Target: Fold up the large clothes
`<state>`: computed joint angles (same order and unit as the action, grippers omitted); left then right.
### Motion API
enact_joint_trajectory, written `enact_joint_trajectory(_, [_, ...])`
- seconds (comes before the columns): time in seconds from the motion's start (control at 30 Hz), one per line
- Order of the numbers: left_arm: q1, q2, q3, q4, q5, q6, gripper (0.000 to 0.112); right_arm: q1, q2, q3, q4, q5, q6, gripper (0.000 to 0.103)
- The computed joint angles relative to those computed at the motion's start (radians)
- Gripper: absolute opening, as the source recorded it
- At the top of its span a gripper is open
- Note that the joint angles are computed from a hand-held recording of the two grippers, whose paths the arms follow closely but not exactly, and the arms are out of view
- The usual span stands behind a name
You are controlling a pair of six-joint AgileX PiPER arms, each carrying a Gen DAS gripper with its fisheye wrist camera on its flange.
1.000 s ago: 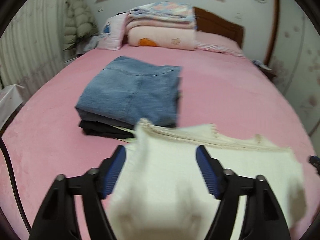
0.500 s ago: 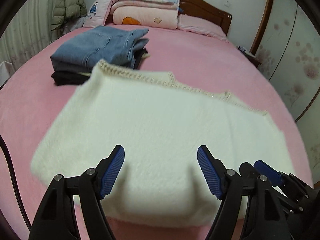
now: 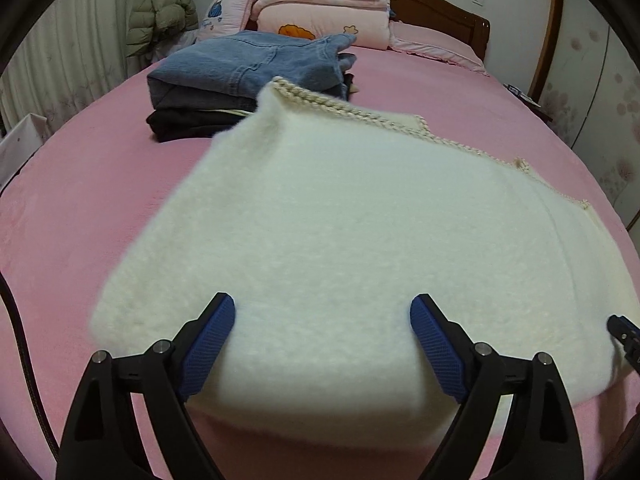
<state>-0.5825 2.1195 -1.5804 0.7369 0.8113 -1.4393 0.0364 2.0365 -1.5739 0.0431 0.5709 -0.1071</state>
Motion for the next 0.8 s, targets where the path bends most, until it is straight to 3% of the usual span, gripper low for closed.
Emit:
enact_joint_trajectory(0.2, [0.022,-0.026,0.022,-0.017,0.016,0.039,0.089,-0.032,-0.011,0.012,-0.005,0.008,0.052,0.028])
enact_joint_trajectory(0.33, [0.026,-0.065,0.039,-0.055,0.030,0.074,0.089,-0.007,0.001,-0.030,-0.053,0.061,0.125,0.031])
enact_joint_trajectory(0.47, [0.031,-0.154,0.109,-0.073,-0.006,0.060,0.089,-0.018,-0.018,-0.052,0.055,0.124,0.066,0.031])
enact_joint_trajectory(0.8, [-0.012,-0.354,0.202,-0.088,-0.029,0.035,0.089,0.043,-0.181,0.012,0.156,0.120,0.002,0.031])
